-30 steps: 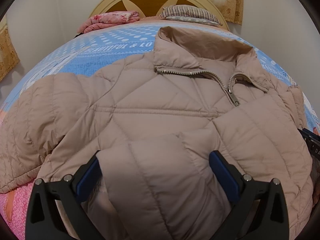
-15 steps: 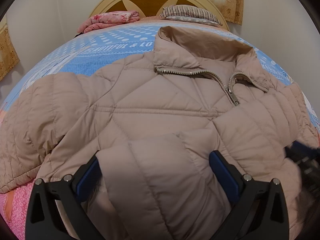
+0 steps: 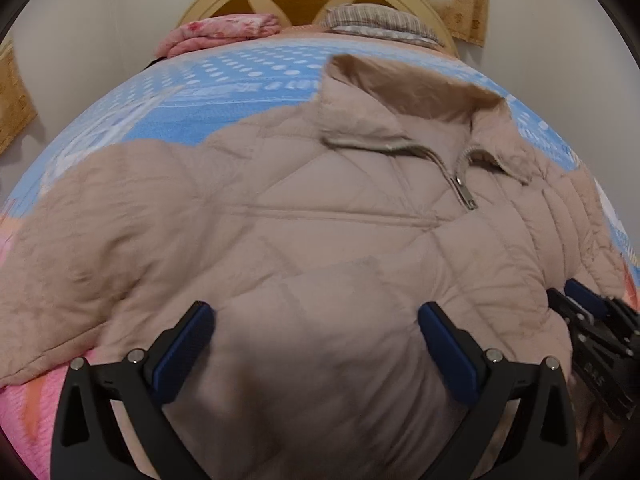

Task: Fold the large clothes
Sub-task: 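Reach the left tool to the other sleeve cuff and grasp it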

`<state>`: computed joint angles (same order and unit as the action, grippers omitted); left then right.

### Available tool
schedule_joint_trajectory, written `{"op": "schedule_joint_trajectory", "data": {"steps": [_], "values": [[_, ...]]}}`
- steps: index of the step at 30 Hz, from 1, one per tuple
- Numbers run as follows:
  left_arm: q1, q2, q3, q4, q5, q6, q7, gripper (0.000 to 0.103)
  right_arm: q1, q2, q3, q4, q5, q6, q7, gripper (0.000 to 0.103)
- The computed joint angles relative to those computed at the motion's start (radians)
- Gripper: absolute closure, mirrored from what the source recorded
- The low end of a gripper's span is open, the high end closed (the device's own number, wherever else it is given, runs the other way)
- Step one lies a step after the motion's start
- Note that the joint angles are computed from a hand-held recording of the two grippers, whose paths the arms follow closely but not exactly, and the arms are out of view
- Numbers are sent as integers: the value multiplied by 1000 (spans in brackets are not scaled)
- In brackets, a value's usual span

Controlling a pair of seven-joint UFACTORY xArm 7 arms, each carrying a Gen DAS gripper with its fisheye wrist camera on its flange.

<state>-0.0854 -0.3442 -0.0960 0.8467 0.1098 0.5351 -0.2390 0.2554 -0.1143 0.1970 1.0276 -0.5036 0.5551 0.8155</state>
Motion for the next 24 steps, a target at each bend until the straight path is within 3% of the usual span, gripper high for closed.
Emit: {"op": "schedule_joint_trajectory", "data": {"steps": [5, 10, 12, 13, 17, 20, 24], "values": [[87, -204, 54, -107, 61, -14, 57, 0, -3, -4, 0, -5, 5, -6, -1, 62], [307, -335, 109, -215, 192, -43, 131, 0, 14, -32, 21, 41, -5, 95, 10, 61], [407, -353, 141, -247, 231, -59, 150, 0, 26, -79, 31, 13, 9, 17, 35, 57], [459, -352, 156, -259, 248, -66, 155, 0, 35, -87, 41, 13, 19, 0, 19, 49], [629, -315, 169, -270, 303, -95, 136, 0, 87, -33, 86, 55, 30, -10, -105, 47], [633, -288, 227, -251, 245, -83, 155, 0, 104, 11, 91, 55, -24, 4, -78, 47], [582, -243, 297, -216, 118, -58, 200, 0, 118, 7, 63, 29, 16, -23, -96, 47]]}}
